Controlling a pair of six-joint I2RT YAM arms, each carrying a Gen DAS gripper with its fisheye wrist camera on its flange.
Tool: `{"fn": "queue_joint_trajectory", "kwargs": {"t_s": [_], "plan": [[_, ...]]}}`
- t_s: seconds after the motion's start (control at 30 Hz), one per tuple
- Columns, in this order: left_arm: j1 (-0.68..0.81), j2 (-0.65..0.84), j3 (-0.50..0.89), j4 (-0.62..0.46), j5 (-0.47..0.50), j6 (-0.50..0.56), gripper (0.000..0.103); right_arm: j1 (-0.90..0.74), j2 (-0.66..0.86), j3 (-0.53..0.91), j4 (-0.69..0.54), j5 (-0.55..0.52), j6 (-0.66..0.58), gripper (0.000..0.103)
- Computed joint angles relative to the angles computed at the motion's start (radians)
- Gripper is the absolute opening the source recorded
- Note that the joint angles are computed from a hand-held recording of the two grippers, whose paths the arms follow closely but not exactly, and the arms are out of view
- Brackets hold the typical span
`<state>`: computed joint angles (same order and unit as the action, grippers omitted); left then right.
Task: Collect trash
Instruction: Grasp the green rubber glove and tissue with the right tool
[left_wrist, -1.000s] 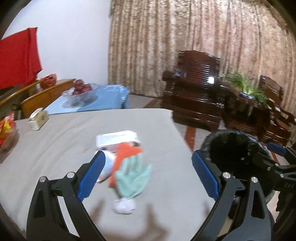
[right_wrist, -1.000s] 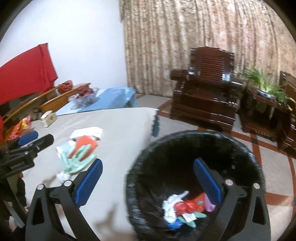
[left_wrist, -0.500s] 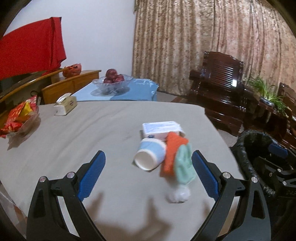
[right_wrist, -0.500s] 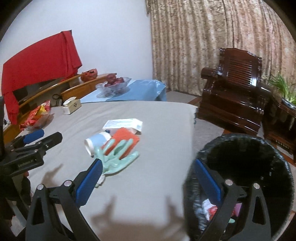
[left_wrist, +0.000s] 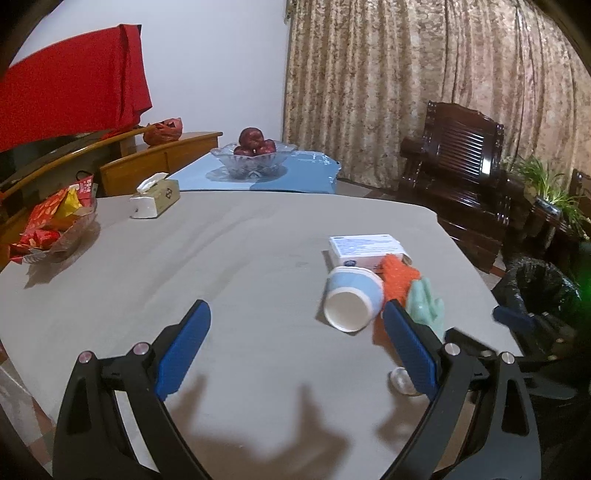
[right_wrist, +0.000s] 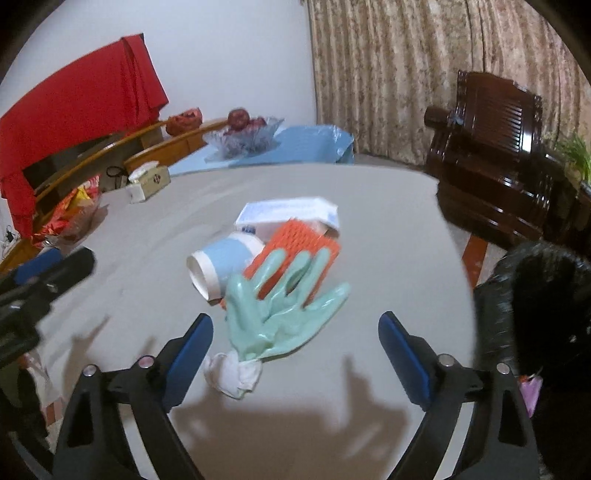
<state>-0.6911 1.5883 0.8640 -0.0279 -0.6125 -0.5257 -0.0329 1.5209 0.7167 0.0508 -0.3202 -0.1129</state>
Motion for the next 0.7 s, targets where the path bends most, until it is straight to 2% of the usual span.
{"fn": "queue_joint_trajectory", "kwargs": {"t_s": [0.2, 0.33, 0.4, 0.47, 0.53, 0.63, 0.7], "plan": [[0.038, -0.016, -0.043, 0.026, 0.026, 0.001, 0.092, 0.08, 0.1, 0.03, 0.015, 0.079, 0.04, 0.082], [0.051, -0.012, -0.053, 0.037, 0.039, 0.0, 0.092, 0.107, 0.151, 0.054, 0.006, 0.108, 0.041, 0.068], [0.059, -0.009, -0.056, 0.046, 0.048, 0.002, 0.092, 0.108, 0.177, 0.07, -0.008, 0.096, 0.047, 0.065], [0.062, -0.007, -0.058, 0.053, 0.053, 0.003, 0.092, 0.105, 0.182, 0.075, -0.017, 0.079, 0.056, 0.059], [0.064, -0.003, -0.057, 0.06, 0.056, 0.003, 0.092, 0.095, 0.177, 0.081, -0.036, 0.042, 0.039, 0.041], [0.055, 0.002, -0.053, 0.057, 0.053, -0.005, 0.092, 0.073, 0.16, 0.088, -0.073, -0.017, 0.026, 0.029], [0.044, 0.008, -0.045, 0.053, 0.049, -0.011, 0.092, 0.057, 0.14, 0.086, -0.089, -0.043, 0.023, 0.026]]}}
